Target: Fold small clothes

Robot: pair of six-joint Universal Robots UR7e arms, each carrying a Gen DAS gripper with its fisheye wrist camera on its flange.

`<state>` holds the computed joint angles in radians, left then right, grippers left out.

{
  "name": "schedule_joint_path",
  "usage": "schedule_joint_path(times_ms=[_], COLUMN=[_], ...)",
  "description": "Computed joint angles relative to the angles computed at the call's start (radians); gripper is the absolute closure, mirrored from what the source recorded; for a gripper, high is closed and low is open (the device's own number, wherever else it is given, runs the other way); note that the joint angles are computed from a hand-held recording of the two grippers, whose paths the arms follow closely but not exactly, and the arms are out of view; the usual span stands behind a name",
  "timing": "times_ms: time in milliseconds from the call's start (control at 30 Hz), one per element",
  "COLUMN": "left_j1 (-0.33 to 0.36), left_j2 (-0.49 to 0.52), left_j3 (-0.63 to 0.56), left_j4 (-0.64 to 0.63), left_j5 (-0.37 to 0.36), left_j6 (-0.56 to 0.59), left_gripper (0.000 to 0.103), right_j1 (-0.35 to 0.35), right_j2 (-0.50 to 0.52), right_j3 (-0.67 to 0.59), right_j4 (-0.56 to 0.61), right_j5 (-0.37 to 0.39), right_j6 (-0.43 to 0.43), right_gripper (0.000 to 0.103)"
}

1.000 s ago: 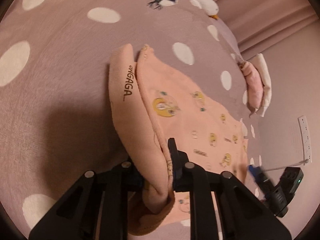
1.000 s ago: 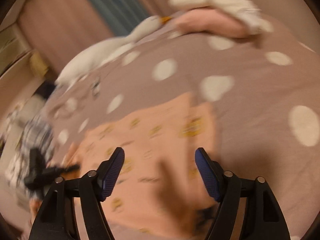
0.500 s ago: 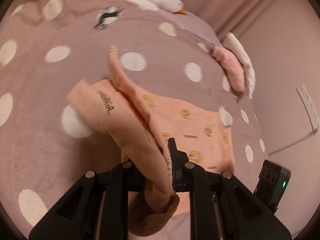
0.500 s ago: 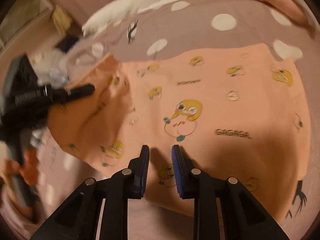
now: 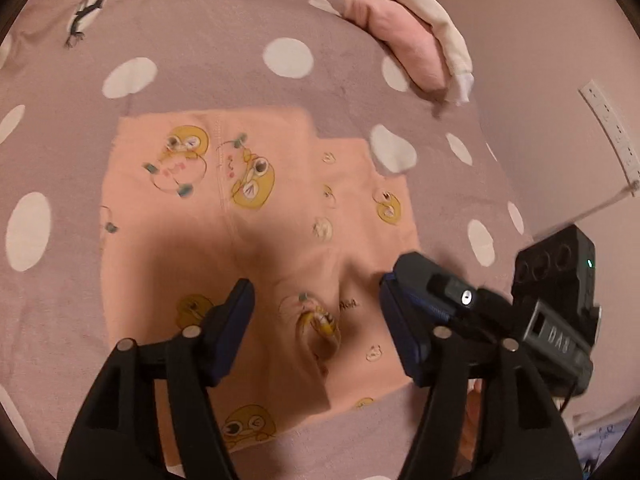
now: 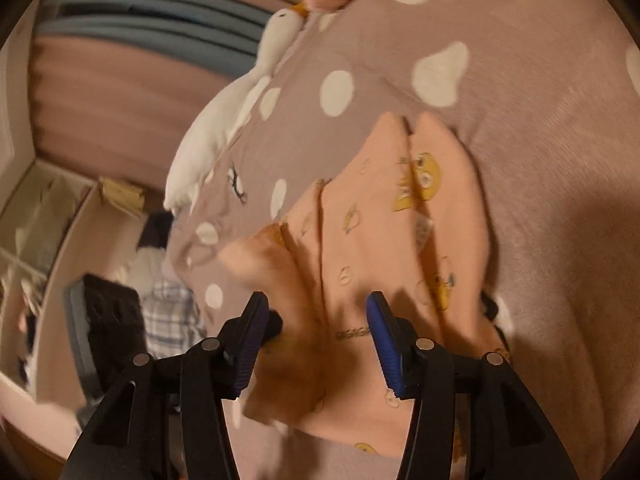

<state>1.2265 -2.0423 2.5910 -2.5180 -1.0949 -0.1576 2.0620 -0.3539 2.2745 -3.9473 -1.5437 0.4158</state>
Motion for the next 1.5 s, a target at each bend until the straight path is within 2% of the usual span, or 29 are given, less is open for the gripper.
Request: schedule_joint_path(times_ms=[33,133,300,400,500,567,633,733,833,933,1000,1133,1200,1233,1300,1333,1433,1500], left_j1=[-0.002,-0.025,0.023,0.052,0.093,0.123,0.155,0.207,0.262,0.31,0.337,0.35,0.356,0.354,0.353,0.35,0.331,0.326], left_j2=[-0.011,-0.078,-0.215,-0.292,-0.342,-0.356,-0.365,-0.362,-0.349,-0.338,-0.337,-0.344,-0.341,-0.341,-0.34,-0.342,-0.356,-0.356], left_j3=[0.002,0.014,0.025,0.035,0.037,0.036,0.036,0.033,0.026,0.017,0.011,0.005,0.004,0.005,0.006,0.007,0.01,0.01], left_j4=[0.008,0.049,0.087,0.128,0.161,0.163,0.154,0.137,0.12,0.11,0.107,0.113,0.11,0.109,0.113,0.12,0.144,0.146], left_j5=[-0.001,0.028,0.01,0.032,0.02,-0.002,-0.023,-0.055,-0.101,-0.139,-0.163,-0.174,-0.185,-0.186,-0.191,-0.192,-0.176,-0.168], left_j6=[0.009,0.006,0.025,0.053,0.085,0.106,0.128,0.169,0.203,0.219,0.23,0.24,0.243,0.24,0.238,0.237,0.231,0.225], left_gripper=[0.035,0.034,0.026,0.026,0.026,0.026,0.026,0.026,0.026,0.026,0.026,0.026,0.026,0.026,0.026,0.026,0.026,0.026], right_j1=[-0.002,-0.01,-0.012,0.02,0.052,0.077,0.085,0.106,0.121,0.131,0.114,0.108,0.097,0.102,0.122,0.117,0.084,0.075], right_j2=[0.001,-0.007,-0.018,-0.027,-0.034,-0.038,-0.035,-0.03,-0.025,-0.021,-0.015,-0.019,-0.018,-0.016,-0.018,-0.016,-0.01,-0.005], right_j3=[0.002,0.01,0.004,-0.042,-0.1,-0.141,-0.169,-0.191,-0.21,-0.245,-0.24,-0.214,-0.208,-0.213,-0.231,-0.229,-0.213,-0.216], right_j4=[-0.003,-0.002,0.042,0.135,0.263,0.368,0.43,0.45,0.471,0.557,0.522,0.475,0.487,0.505,0.544,0.526,0.45,0.467], right_j5=[-0.001,0.0,0.012,-0.003,-0.036,-0.097,-0.125,-0.141,-0.117,-0.169,-0.155,-0.128,-0.051,-0.047,-0.1,-0.107,-0.076,-0.053], right_j6=[0.009,0.017,-0.009,-0.033,-0.051,-0.049,-0.034,-0.036,-0.076,-0.058,-0.042,-0.035,-0.057,-0.065,-0.073,-0.059,-0.028,-0.039], right_gripper=[0.044,0.043,0.043,0.043,0.043,0.043,0.043,0.043,0.043,0.043,0.043,0.043,0.043,0.043,0.043,0.044,0.046,0.048])
